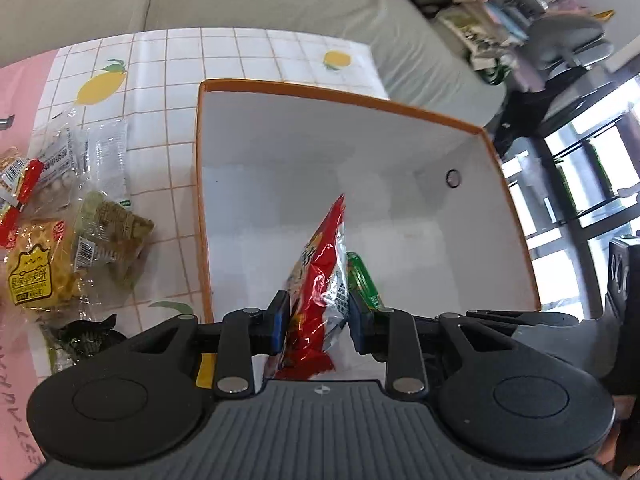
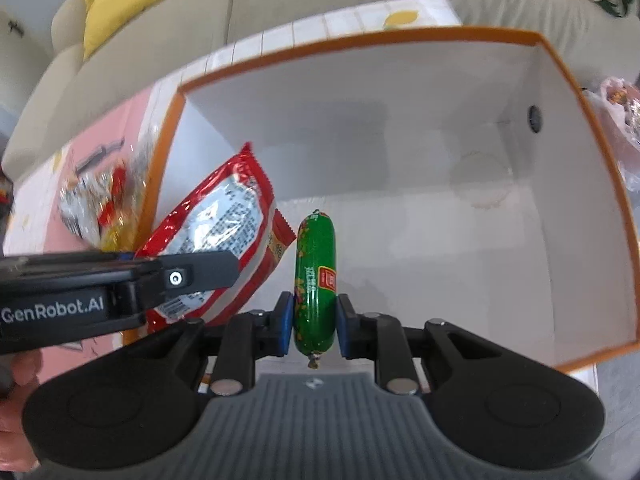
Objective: Organize snacks
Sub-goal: 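Carry the red bag and green sausage into the orange box and release both, then lift both tools out of the box and back toward the snack pile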
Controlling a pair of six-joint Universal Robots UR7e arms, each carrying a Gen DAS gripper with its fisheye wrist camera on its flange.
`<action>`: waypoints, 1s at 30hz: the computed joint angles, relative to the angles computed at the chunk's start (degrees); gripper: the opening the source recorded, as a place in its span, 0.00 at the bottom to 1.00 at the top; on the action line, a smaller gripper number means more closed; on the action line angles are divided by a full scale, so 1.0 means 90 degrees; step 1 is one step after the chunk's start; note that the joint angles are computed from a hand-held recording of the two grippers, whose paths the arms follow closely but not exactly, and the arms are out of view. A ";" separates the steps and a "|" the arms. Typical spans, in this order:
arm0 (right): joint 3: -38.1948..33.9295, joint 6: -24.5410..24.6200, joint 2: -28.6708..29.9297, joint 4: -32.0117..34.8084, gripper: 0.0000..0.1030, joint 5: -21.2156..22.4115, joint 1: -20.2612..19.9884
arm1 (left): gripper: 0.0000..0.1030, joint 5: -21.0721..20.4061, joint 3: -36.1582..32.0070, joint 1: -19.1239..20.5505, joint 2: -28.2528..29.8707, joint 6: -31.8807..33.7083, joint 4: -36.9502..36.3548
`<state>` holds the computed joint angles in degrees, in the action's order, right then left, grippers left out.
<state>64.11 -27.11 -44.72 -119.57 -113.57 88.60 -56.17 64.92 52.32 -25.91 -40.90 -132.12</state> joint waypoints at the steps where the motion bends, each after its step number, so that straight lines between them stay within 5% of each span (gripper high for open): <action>1: -0.0106 -0.0041 0.0072 0.0124 0.19 -0.0048 0.0005 | 0.33 0.0038 -0.0109 -0.0006 0.0029 -0.0090 0.0211; 9: -0.0787 0.0019 0.0548 0.0892 0.19 -0.0345 0.0075 | 0.33 0.0158 -0.0938 -0.0006 0.0366 -0.0357 0.1339; 21: -0.0871 0.0025 0.0888 0.1060 0.23 -0.0943 0.0236 | 0.50 0.0537 -0.0439 -0.0131 0.0076 -0.0096 0.0968; 30: -0.0702 0.0099 0.0812 0.0832 0.49 -0.1168 0.0321 | 0.54 0.0572 -0.0151 -0.0192 -0.0129 -0.0039 0.0794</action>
<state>57.80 -26.22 -37.42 -112.09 -124.08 91.48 -51.02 63.56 50.60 -27.08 -41.25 -124.98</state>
